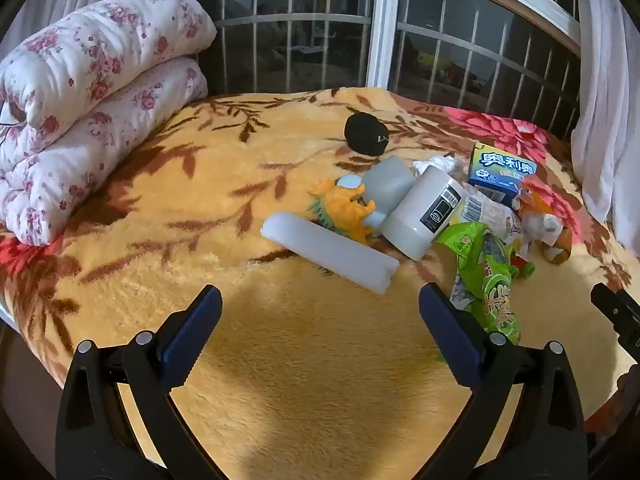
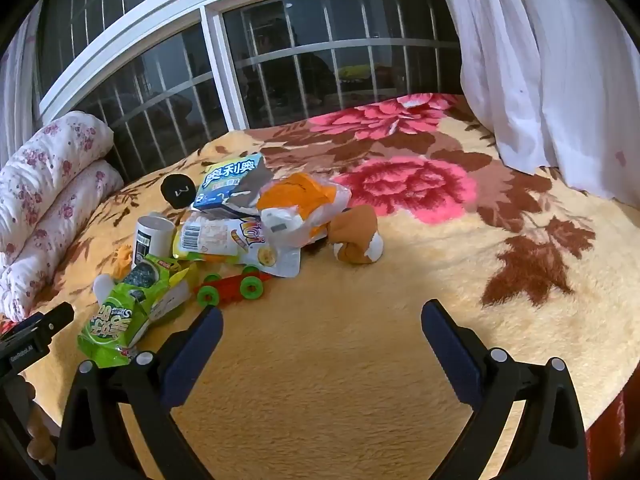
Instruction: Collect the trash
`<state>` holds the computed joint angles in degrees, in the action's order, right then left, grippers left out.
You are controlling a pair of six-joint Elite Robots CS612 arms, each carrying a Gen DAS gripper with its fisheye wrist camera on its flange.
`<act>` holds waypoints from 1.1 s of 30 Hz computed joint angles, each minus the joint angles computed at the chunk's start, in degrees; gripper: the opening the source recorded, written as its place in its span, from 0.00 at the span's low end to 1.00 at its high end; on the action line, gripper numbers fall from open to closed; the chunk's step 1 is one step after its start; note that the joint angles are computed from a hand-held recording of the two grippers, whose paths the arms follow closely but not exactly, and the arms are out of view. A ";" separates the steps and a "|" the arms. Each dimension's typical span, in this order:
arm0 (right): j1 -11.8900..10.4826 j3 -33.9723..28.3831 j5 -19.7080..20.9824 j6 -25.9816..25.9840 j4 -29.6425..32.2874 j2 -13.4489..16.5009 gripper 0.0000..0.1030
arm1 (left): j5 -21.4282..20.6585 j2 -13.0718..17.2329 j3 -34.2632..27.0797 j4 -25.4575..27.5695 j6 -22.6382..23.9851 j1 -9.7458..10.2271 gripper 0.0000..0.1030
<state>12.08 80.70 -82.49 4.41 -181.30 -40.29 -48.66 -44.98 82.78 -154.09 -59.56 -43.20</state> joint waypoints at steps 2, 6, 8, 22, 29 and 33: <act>-0.03 0.11 0.21 0.14 -0.46 0.00 0.95 | 0.78 0.06 -0.28 1.21 0.17 -0.11 0.93; 0.02 0.05 0.02 0.02 -0.24 0.01 0.95 | 0.02 -0.12 -0.04 1.21 -0.58 0.09 0.93; 0.10 -0.02 0.00 0.08 -0.04 0.00 0.95 | -0.55 -0.33 0.31 0.80 -1.09 0.25 0.93; 0.38 -1.39 -1.12 0.28 2.13 0.65 0.95 | -0.84 0.03 -3.12 7.77 2.14 0.86 0.93; 0.66 -2.30 -1.72 -0.34 3.04 1.14 0.95 | -1.26 0.34 -4.48 8.64 3.05 1.75 0.93; 0.93 -3.11 -2.22 -0.80 3.69 1.55 0.95 | -1.46 0.80 -4.45 10.20 2.07 2.02 0.93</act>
